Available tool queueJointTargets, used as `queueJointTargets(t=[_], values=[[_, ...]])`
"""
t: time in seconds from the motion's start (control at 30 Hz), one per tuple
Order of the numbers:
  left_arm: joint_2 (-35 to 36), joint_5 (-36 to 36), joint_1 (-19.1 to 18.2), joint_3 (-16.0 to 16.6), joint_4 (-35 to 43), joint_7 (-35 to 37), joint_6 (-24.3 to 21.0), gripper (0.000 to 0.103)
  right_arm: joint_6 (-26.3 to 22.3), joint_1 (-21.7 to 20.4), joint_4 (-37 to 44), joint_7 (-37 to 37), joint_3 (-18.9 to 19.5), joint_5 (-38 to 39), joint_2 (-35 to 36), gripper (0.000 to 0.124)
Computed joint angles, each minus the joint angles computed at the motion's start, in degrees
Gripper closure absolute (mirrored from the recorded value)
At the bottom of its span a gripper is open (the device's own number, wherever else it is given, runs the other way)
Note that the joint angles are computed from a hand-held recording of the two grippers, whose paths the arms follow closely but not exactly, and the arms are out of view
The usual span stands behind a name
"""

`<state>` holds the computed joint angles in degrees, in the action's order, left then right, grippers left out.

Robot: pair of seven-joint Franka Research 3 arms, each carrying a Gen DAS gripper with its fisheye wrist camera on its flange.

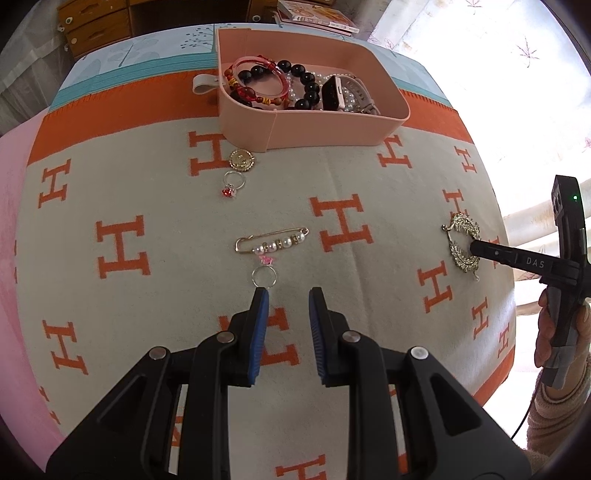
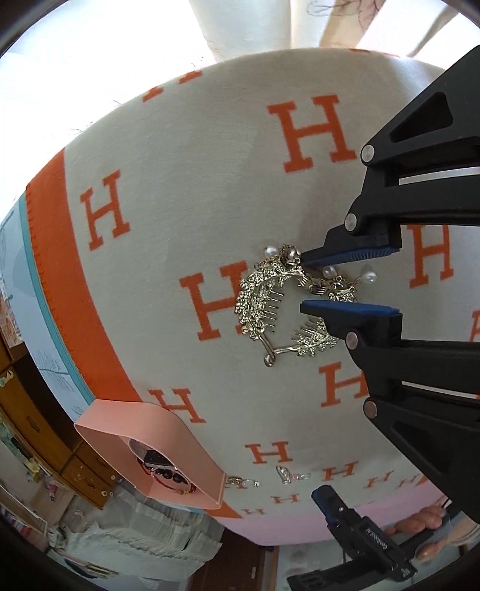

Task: Organize jewelry
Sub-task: 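Move the right gripper to the gold hair comb and close on it, then grasp the pearl safety pin with the left gripper while the right gripper holds the comb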

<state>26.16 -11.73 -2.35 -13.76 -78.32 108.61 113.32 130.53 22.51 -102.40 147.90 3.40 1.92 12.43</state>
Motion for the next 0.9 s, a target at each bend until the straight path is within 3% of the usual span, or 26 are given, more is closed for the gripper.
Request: queueJointTargets(t=[0.2,0.3,0.47,0.57,0.9], values=[[1.2,2.1,-1.0,0.1,2.0,0.5,0.3,0.084,-6.8,2.5,6.5,-0.5,-0.9,-9.1,3.8,0.110],[3.3,4.7,-2.4,-0.1,5.9,2.1,-0.7,0.084,-7.8,3.2,7.5,-1.1,-1.1,-11.1,4.3,0.111],[7.3,8.4,-4.8,-0.1,12.9,4.2,-3.6,0.084,-5.8,2.9,6.6,-1.3,-1.1,-10.4,4.0,0.111],[10.2,10.1,-6.0,-0.4,17.6,7.9,-7.8,0.084,-4.6,2.8,5.7,-1.8,-1.1,-10.1,3.6,0.111],[15.3,16.4,-9.5,1.4,25.0,16.3,-13.4,0.084,-1.7,2.1,1.5,-1.4,-0.8,-9.8,0.7,0.111]])
